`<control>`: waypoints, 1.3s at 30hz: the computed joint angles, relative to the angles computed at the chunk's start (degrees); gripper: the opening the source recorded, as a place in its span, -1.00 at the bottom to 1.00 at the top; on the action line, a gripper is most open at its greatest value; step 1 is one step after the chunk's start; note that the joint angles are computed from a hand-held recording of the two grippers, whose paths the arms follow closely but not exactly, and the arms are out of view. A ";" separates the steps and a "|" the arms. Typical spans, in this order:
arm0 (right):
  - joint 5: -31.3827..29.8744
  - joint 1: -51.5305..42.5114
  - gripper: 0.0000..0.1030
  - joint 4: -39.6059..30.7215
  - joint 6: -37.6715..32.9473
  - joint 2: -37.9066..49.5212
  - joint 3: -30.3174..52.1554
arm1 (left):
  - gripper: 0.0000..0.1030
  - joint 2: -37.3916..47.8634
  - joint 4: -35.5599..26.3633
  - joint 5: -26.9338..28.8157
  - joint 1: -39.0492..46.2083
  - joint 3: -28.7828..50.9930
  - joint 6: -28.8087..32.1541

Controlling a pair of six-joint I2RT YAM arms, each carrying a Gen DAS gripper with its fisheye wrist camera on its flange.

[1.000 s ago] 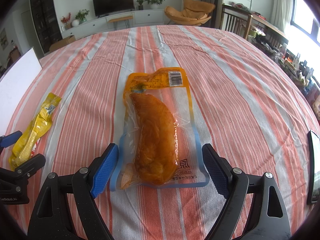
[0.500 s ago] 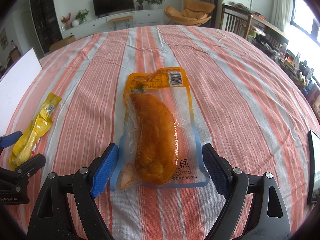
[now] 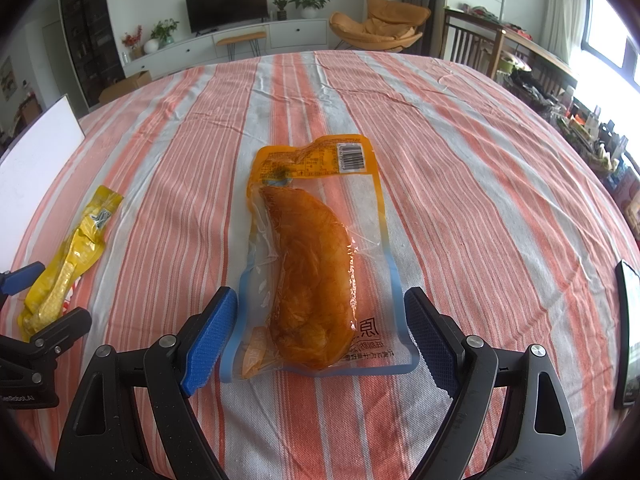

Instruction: Organize snacks

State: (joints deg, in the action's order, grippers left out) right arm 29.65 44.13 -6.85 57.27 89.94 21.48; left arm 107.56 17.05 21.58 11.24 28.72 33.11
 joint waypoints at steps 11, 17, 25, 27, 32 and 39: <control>-6.66 -4.58 0.69 9.39 -2.29 -12.17 -9.65 | 1.00 0.41 -14.85 -0.51 -0.82 7.76 2.86; -19.78 -19.96 0.67 3.87 -6.73 -22.94 -11.40 | 1.00 0.32 -9.19 -1.99 -2.50 4.77 3.16; -17.95 -18.31 0.65 -7.51 -18.24 0.48 7.24 | -0.10 -1.97 -12.65 -2.28 -2.40 5.92 4.64; -17.31 -17.60 0.37 -8.59 -19.97 2.15 9.17 | -0.13 -1.75 -15.14 -0.83 -1.40 6.87 5.48; -23.35 -19.32 -0.06 -11.40 -17.49 -6.81 6.42 | -0.21 -2.57 -30.30 9.97 7.03 12.01 7.46; -29.76 -18.09 -0.06 -7.21 -6.37 -29.13 -4.92 | -0.21 -8.78 -46.83 17.66 15.42 12.98 17.30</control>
